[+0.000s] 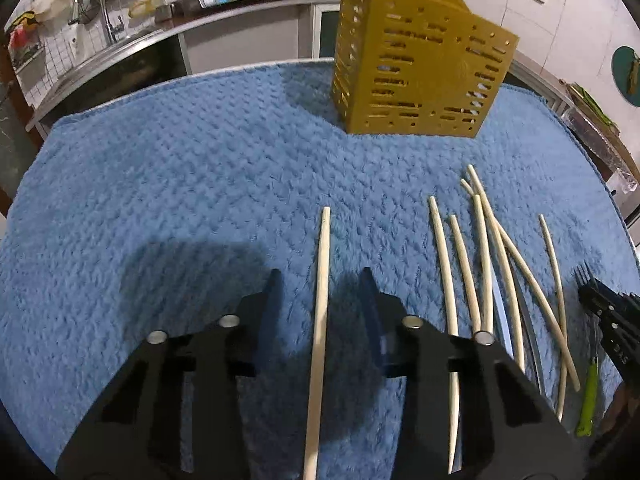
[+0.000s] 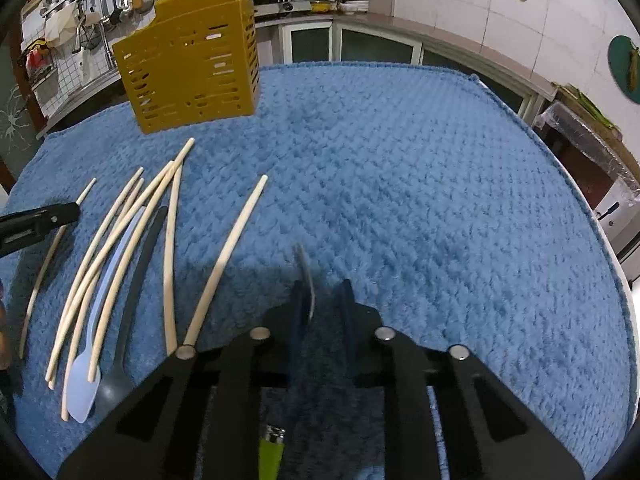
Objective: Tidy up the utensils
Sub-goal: 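Grasp a lone wooden chopstick with the left tool while the right tool grasps the green-handled fork, then lift the chopstick with the left tool while the right tool carries the fork toward the yellow holder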
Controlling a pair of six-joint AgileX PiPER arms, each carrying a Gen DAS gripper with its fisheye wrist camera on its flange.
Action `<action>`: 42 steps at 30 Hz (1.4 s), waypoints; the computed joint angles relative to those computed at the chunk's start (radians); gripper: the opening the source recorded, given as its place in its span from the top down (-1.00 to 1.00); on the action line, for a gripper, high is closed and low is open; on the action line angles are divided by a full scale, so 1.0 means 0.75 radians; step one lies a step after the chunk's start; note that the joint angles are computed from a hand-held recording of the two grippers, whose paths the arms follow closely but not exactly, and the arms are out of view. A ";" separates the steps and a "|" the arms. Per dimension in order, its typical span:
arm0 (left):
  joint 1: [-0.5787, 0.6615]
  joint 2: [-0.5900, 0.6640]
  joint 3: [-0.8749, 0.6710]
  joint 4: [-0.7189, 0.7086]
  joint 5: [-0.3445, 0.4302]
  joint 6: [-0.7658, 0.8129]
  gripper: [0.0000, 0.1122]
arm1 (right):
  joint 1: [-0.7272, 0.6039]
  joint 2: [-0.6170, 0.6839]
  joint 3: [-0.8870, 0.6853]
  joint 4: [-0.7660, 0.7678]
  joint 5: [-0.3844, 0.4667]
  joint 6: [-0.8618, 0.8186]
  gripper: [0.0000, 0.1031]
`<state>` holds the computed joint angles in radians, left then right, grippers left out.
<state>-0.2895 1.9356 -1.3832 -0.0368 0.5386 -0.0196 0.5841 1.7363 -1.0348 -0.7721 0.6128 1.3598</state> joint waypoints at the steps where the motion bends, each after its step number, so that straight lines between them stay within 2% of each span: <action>1: 0.000 0.018 -0.025 0.001 0.018 -0.002 0.44 | -0.009 0.003 -0.009 0.025 -0.005 -0.031 0.75; 3: -0.004 0.039 -0.054 0.026 0.028 -0.019 0.48 | -0.024 0.013 -0.030 0.076 -0.009 -0.099 0.80; 8: -0.024 0.102 -0.182 0.087 0.137 -0.028 0.57 | -0.050 0.043 -0.088 0.178 0.002 -0.244 0.82; 11: -0.022 0.140 -0.259 0.075 0.196 -0.032 0.71 | -0.066 0.049 -0.101 0.216 -0.009 -0.285 0.87; 13: -0.020 0.157 -0.290 0.073 0.212 -0.042 0.92 | -0.070 0.056 -0.106 0.212 -0.013 -0.284 0.89; 15: -0.010 0.162 -0.296 0.049 0.211 -0.038 0.92 | -0.071 0.053 -0.099 0.196 -0.021 -0.266 0.90; 21: 0.005 0.114 -0.186 0.009 0.095 -0.045 0.92 | -0.081 0.060 -0.092 0.132 -0.056 -0.208 0.93; 27: 0.033 0.104 -0.177 -0.030 0.073 -0.060 0.92 | -0.109 0.065 -0.129 0.107 -0.072 -0.234 0.93; 33: 0.074 0.066 -0.161 -0.116 0.040 -0.028 0.93 | -0.168 0.063 -0.158 0.096 -0.198 -0.259 0.93; 37: 0.069 -0.030 -0.109 -0.119 -0.032 -0.014 0.93 | -0.168 0.052 -0.183 -0.072 -0.235 -0.133 0.93; 42: 0.051 -0.128 -0.084 -0.086 -0.098 -0.039 0.93 | -0.153 0.009 -0.204 -0.318 -0.219 0.041 0.96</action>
